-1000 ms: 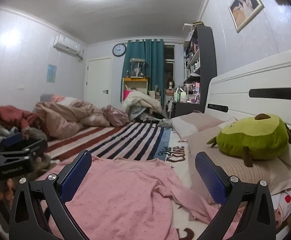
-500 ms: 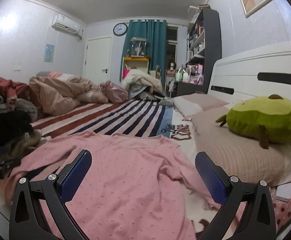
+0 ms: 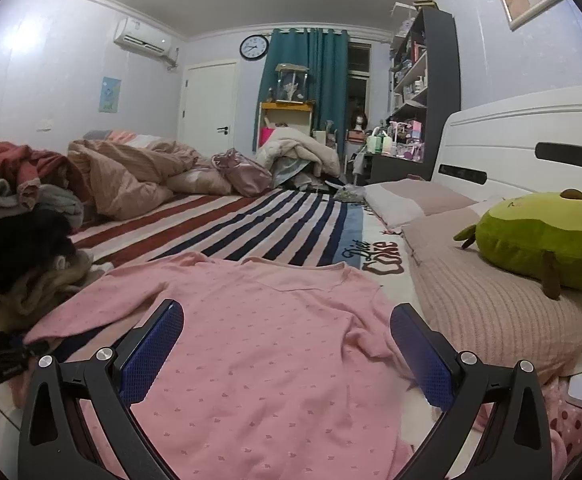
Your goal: Fold small clothes
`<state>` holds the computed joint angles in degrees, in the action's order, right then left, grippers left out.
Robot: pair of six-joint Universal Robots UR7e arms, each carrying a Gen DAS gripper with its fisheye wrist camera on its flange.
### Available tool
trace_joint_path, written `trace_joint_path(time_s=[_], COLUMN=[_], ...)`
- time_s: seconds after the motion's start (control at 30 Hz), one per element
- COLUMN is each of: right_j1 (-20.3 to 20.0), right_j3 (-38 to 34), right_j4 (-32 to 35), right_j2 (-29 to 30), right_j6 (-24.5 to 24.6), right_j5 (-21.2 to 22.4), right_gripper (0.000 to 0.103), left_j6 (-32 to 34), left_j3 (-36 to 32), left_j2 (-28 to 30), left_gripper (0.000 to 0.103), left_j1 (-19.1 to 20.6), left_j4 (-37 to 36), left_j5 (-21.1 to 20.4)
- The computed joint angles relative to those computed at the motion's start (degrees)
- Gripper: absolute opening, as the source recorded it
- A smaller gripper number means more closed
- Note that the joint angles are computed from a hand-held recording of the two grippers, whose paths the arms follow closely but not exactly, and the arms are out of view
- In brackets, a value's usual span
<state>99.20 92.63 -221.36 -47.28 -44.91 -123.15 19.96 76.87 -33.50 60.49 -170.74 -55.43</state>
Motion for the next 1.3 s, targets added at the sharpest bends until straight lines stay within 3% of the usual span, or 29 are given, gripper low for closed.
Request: trace_joint_path(time_s=[0.27,0.33,0.47,0.57,0.67,0.8,0.83,0.9,1.03,1.1,1.23,1.27,1.3], right_j1=[-1.0,-1.2,-1.6,-2.1,-2.9,-3.4,-3.4,-3.6,-3.6,-3.6,-3.1,-2.9,-2.8], right_j3=[4.6,5.9,8.1,9.9,11.5,12.9,12.8,12.9,12.0,11.4,10.0,9.6,9.5], right_j4=[-2.8,-3.7,-5.4,-6.1,-5.8,-5.1,-5.0,-4.9,-1.7,-0.4,0.9,1.1,1.3], right_j2=[-3.1,-4.0,-5.7,-7.2,-8.6,-9.7,-9.7,-9.7,-8.9,-8.4,-7.2,-6.9,-6.8], right_j6=[2.8,3.5,3.5,4.2,6.1,7.4,7.3,7.4,9.3,9.4,8.7,8.6,8.5], right_j5=[1.9,2.1,2.0,1.7,1.4,1.3,1.2,1.5,2.9,3.2,2.8,2.4,2.3], right_gripper=[0.103,0.103,0.103,0.103,0.103,0.103,0.103,0.103,0.103,0.103,0.103,0.103,0.103], left_j6=[12.7,11.5,6.3,2.9,-1.5,-1.7,-2.0,-3.0,-2.8,-3.7,-6.0,-5.4,-4.3], left_j3=[-4.4,-7.8,-18.8,-25.4,-28.9,-18.9,-17.1,-14.1,-11.7,-11.5,-11.5,-11.6,-11.6], left_j2=[2.3,2.9,7.7,12.7,15.9,9.8,8.4,5.9,4.3,4.3,4.5,4.6,4.9], left_gripper=[0.007,0.007,0.011,0.027,0.034,0.072,0.073,0.074,0.074,0.074,0.071,0.067,0.053], left_j1=[-5.0,-5.1,-4.7,-4.5,-3.9,-2.9,-2.7,-2.7,-2.0,-1.1,1.1,1.2,1.0], left_j4=[-12.0,-6.2,16.1,29.0,37.1,29.5,27.6,24.5,22.3,22.8,21.3,20.9,20.2], left_j5=[-5.5,-12.9,-26.4,-28.7,-27.0,-31.0,-31.4,-29.4,-19.2,-16.6,-21.4,-22.1,-22.1])
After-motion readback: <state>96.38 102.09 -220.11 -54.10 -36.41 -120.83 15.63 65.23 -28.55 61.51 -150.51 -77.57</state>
